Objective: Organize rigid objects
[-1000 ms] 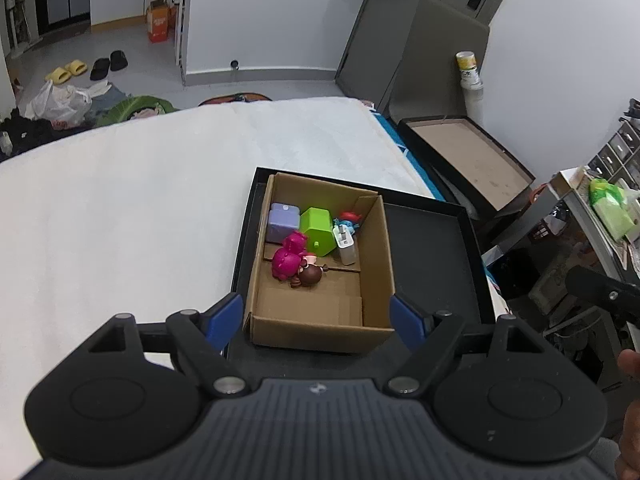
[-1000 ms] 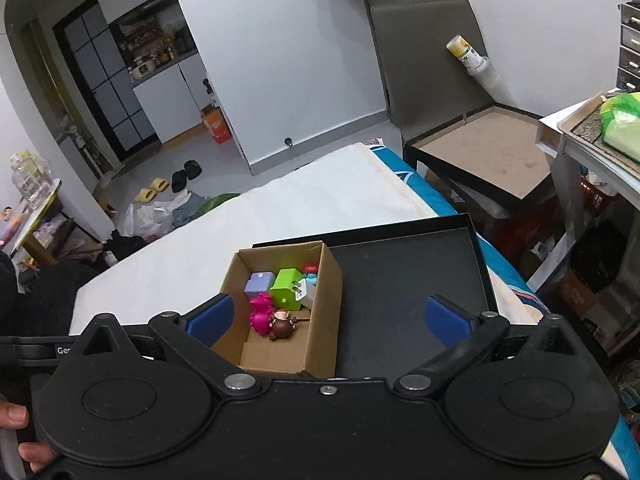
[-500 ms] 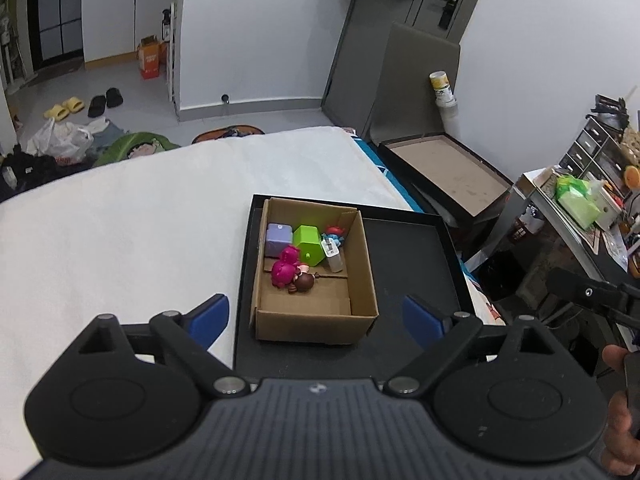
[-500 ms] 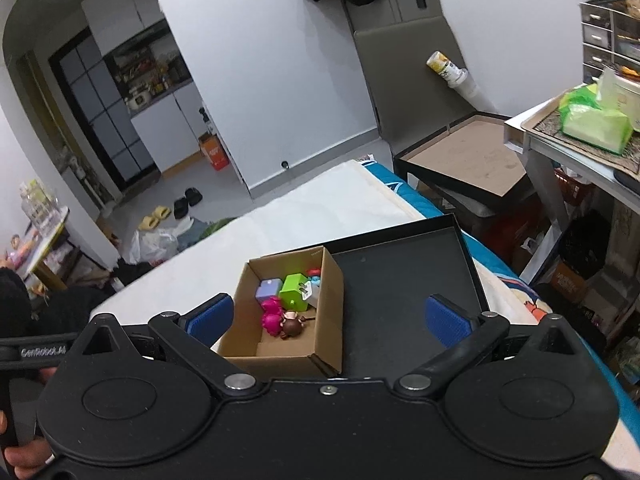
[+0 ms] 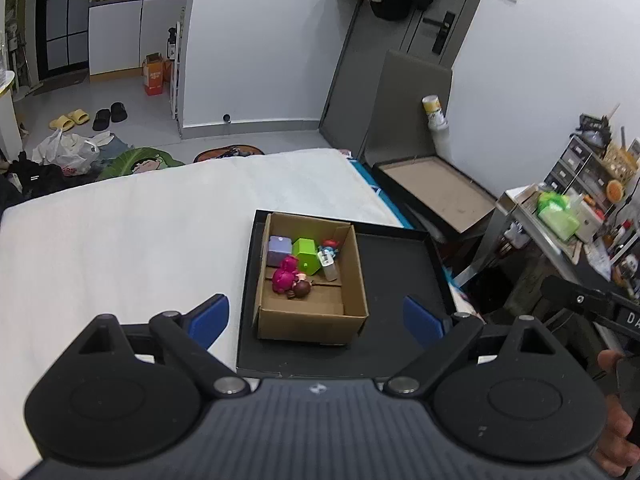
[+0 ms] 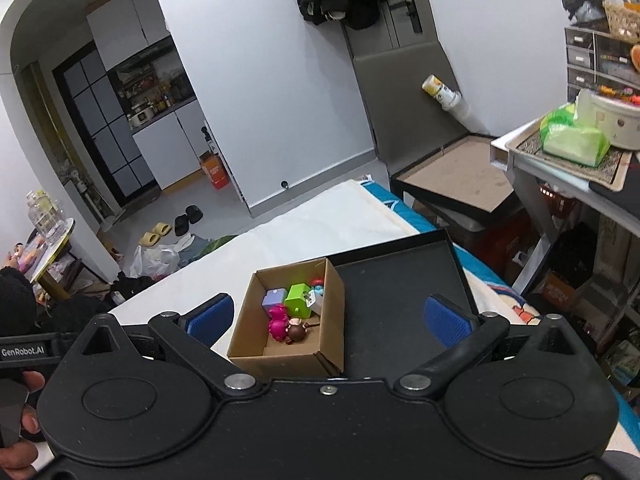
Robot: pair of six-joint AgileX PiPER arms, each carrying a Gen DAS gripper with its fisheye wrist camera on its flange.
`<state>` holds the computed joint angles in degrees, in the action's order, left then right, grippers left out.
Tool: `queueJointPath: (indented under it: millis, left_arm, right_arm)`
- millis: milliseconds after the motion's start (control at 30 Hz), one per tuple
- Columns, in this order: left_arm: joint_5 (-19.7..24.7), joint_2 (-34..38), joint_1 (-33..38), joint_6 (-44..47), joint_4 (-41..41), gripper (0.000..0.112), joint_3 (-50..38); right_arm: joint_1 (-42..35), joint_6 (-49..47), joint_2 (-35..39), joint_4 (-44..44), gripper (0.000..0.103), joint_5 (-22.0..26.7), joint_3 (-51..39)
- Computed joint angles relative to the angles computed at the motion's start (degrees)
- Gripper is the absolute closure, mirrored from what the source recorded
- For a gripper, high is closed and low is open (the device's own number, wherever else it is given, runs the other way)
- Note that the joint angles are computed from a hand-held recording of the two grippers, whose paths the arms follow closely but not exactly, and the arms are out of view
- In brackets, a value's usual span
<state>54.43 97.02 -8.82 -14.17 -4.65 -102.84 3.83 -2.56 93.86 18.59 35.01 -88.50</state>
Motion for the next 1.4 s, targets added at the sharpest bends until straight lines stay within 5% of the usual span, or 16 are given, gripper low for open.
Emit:
queueJointPath:
  millis: [567, 800, 1400]
  left_arm:
    - [0.7, -4.3, -3.1, 2.2, -0.4, 0.019, 3.0]
    - [0.8, -4.7, -4.8, 1.6, 0.9, 0.019, 3.4]
    - [1.3, -3.8, -6.2, 0.6, 2.2, 0.019, 3.3]
  right_arm:
    - [-2.3, -2.5, -7.5, 1.1, 0.0, 0.5, 6.2]
    - [-4.5, -10.1, -7.8, 7.7, 0.0, 1.9, 7.0]
    - [-6.6, -12.1, -8.7, 10.6, 0.0, 1.3, 9.2]
